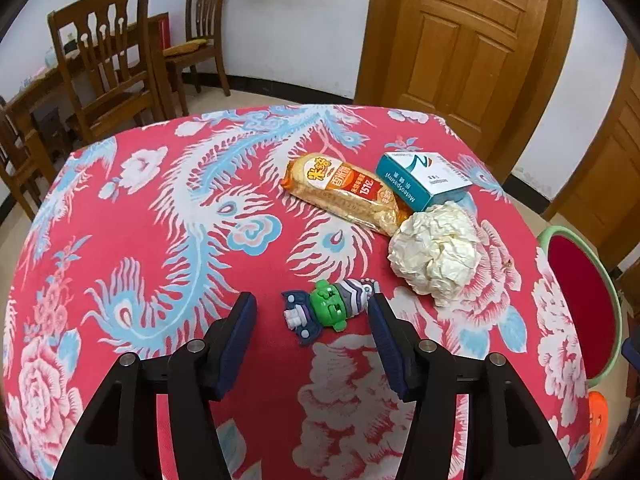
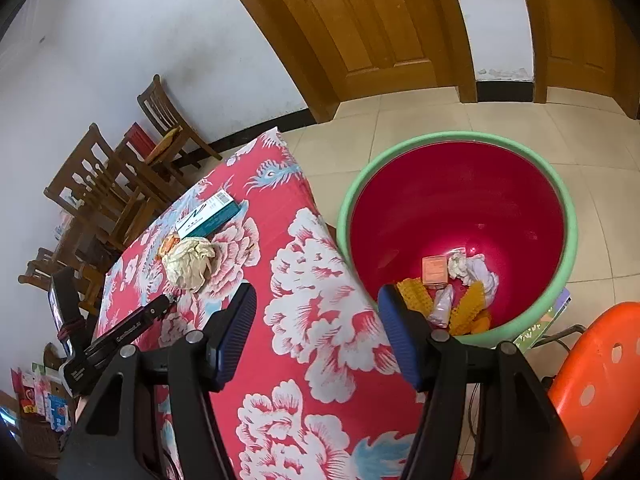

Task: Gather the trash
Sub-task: 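Grasp the green toy figure with the left gripper, then grasp the crumpled paper ball with the right gripper while the left holds the toy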

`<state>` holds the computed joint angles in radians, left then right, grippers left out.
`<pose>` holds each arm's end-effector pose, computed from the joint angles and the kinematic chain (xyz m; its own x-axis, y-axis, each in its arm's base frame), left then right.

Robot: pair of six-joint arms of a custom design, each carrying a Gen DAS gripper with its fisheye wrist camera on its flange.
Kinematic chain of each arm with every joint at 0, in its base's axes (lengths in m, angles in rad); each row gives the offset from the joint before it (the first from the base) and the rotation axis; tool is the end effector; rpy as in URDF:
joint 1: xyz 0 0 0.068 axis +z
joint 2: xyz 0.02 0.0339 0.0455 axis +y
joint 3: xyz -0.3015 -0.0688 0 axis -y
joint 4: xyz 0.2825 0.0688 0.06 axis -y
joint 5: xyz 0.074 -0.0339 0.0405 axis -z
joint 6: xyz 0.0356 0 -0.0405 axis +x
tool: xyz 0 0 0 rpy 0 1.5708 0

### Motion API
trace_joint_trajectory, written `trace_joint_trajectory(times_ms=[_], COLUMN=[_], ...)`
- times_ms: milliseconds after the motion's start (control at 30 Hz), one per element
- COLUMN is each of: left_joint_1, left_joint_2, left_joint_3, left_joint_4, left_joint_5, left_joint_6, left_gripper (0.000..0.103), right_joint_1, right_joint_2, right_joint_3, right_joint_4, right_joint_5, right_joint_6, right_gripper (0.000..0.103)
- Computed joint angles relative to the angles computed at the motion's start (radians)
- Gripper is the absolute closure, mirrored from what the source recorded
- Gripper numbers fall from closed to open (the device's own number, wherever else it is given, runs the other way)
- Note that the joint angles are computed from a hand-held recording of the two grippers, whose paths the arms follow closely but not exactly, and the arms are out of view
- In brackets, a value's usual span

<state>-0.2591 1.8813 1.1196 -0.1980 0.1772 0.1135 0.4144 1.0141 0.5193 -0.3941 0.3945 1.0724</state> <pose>0.4049 -0.1138 0.1597 -0.7470 0.3133 -0.5864 0.4374 0.8959 -0.0785 0.1933 0.0701 0.2052 -0.4714 0.6785 -0.5634 0.5525 0.7251 0.4110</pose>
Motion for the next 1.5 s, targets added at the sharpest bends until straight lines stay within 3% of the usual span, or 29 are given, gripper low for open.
trace_joint_trajectory(times_ms=[400,467,900,1267,1500], left_joint_1=[-0.011,-0.008,0.076,0.138,0.163], left_joint_2=[0.025,0.024,0.041,0.049,0.065], left_joint_3=[-0.013,-0.016,0.010,0.030,0.045], left_joint_4=[0.071,0.079,0.074,0.083,0.075], left_joint_5=[-0.016,-0.015,0.089,0.038,0.038], left_joint_6=[0.035,0.040,-0.053,-0.147,-0.177], left_gripper=[0.044,0.060,0.060,0.060,0.060], right_joint_1=[0.010,0.014,0.050,0.071,0.053], right_joint_2=[0.142,0.162,0.372,0.560,0.702], right_joint_3=[0.076,0.090,0.234,0.387,0.495], right_joint_4=[0.038,0.040,0.076,0.116,0.149], right_joint_5=[-0.020,-0.020,-0.028,-0.029,-0.063], right_joint_6=[-0.034,-0.039,-0.088,-0.120,-0.141], right_gripper=[0.038,0.038,0.038,0.028,0.028])
